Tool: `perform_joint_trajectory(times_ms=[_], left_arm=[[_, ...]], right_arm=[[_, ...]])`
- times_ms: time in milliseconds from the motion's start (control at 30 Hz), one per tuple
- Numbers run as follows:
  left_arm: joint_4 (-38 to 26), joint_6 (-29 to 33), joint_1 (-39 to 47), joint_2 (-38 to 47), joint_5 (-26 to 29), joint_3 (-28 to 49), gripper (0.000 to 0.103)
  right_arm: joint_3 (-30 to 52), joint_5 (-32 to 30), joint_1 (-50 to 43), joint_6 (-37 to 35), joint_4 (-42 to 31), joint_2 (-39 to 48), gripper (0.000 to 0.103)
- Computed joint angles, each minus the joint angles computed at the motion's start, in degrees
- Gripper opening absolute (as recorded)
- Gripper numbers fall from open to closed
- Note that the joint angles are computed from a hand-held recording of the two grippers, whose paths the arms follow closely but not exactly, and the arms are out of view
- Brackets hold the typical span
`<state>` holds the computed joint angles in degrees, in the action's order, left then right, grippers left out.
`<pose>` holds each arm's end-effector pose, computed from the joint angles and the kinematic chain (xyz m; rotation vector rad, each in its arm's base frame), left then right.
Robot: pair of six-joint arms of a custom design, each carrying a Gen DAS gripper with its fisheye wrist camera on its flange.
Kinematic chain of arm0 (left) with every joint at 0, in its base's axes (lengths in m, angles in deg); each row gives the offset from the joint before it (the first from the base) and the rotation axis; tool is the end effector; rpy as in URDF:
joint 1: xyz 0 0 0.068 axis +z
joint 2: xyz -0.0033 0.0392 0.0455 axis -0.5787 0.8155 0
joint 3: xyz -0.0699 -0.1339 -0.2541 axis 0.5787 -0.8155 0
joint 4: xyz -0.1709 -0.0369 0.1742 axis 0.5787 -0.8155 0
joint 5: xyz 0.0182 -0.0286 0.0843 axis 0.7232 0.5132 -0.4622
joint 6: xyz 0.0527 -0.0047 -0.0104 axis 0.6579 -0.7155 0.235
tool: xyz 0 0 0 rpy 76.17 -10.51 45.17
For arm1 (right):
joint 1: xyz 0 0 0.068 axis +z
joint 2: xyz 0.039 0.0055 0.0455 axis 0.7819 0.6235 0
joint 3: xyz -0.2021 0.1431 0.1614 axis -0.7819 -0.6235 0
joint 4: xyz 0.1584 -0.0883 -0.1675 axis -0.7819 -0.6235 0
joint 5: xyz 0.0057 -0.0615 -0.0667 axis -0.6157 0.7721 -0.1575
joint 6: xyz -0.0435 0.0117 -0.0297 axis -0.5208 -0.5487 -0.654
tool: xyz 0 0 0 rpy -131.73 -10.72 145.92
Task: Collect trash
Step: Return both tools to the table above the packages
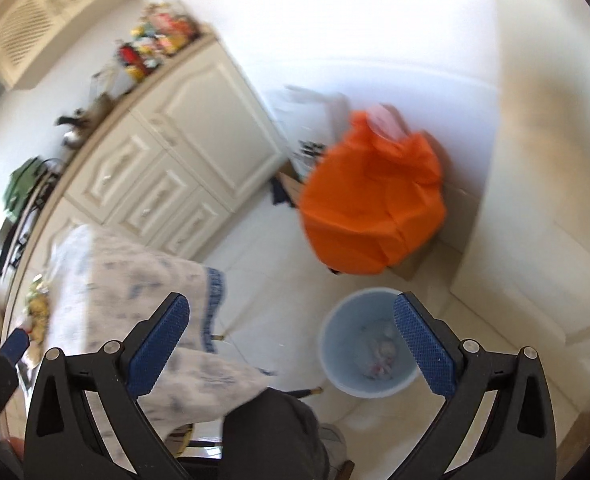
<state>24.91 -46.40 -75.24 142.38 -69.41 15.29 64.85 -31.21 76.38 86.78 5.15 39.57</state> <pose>0.2216 -0.1893 0.3501 0.6996 2.2095 -0.5312 0.2143 0.0880 0.2263 0.8653 2.2639 0.3188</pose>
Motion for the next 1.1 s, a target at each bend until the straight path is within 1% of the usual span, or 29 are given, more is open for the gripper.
perform_joint_trajectory(times_ms=[67, 133, 200, 300, 367, 400, 433, 467, 567, 667, 700, 733, 800, 867, 933, 1000, 1100], left_arm=[[-1.5, 0.1, 2.5, -4.6, 0.1, -1.3, 0.102], [-2.4, 0.7, 6.3, -10.8, 0.5, -4.3, 0.102], [-4.3, 2.3, 11.8, -16.7, 2.1, -5.8, 0.102], [-6.4, 4.3, 19.1, -22.8, 5.4, -7.3, 0.102], [-9.1, 6.6, 26.9, -27.3, 9.8, -7.6, 0.102], [-9.8, 8.3, 31.8, -28.2, 13.1, -7.6, 0.102], [-11.8, 10.9, 38.3, -29.2, 17.7, -6.9, 0.102], [-12.8, 13.2, 44.4, -29.4, 21.9, -6.2, 0.102], [-15.3, 18.8, 59.7, -29.8, 31.8, -5.6, 0.102], [-21.2, 28.3, 77.2, -28.2, 43.4, -3.9, 0.102], [-23.6, 31.8, 82.3, -27.0, 46.1, -3.1, 0.102], [-24.0, 32.8, 84.4, -26.6, 46.9, -3.3, 0.102], [-28.8, 38.1, 91.4, -23.8, 50.3, -0.6, 0.102], [-30.5, 39.4, 95.3, -21.7, 51.0, 1.6, 0.102], [-31.9, 42.3, 100.1, -19.9, 52.8, 2.1, 0.102], [-33.4, 42.9, 102.4, -19.4, 52.6, 4.2, 0.102], [-31.1, 42.7, 104.5, -18.2, 51.2, 4.3, 0.102]], right_arm=[[4.3, 1.4, 2.9, -0.6, -1.5, 1.4, 0.103], [9.7, 3.7, 6.5, -1.5, -3.2, 3.5, 0.103], [14.2, 4.8, 9.2, -2.6, -4.3, 5.7, 0.103], [22.4, 6.5, 13.5, -5.5, -6.0, 10.0, 0.103], [27.5, 7.3, 16.1, -7.7, -6.7, 12.9, 0.103], [30.2, 7.7, 17.2, -9.0, -7.2, 14.4, 0.103], [32.5, 7.9, 18.0, -10.2, -7.6, 15.8, 0.103], [35.9, 8.1, 19.3, -11.7, -8.3, 17.9, 0.103], [43.4, 7.8, 21.8, -15.8, -9.1, 22.7, 0.103], [50.8, 7.2, 24.1, -19.6, -9.9, 28.2, 0.103], [53.2, 7.0, 24.6, -20.6, -10.6, 29.8, 0.103], [54.8, 6.9, 25.1, -21.4, -10.9, 31.0, 0.103], [59.4, 6.3, 26.1, -23.3, -11.5, 34.3, 0.103], [62.9, 5.9, 26.6, -24.9, -12.2, 36.7, 0.103], [67.7, 6.1, 27.5, -26.6, -13.7, 39.9, 0.103], [71.8, 5.4, 27.9, -28.1, -14.6, 42.7, 0.103], [77.6, 4.4, 28.5, -30.2, -16.3, 46.4, 0.103]])
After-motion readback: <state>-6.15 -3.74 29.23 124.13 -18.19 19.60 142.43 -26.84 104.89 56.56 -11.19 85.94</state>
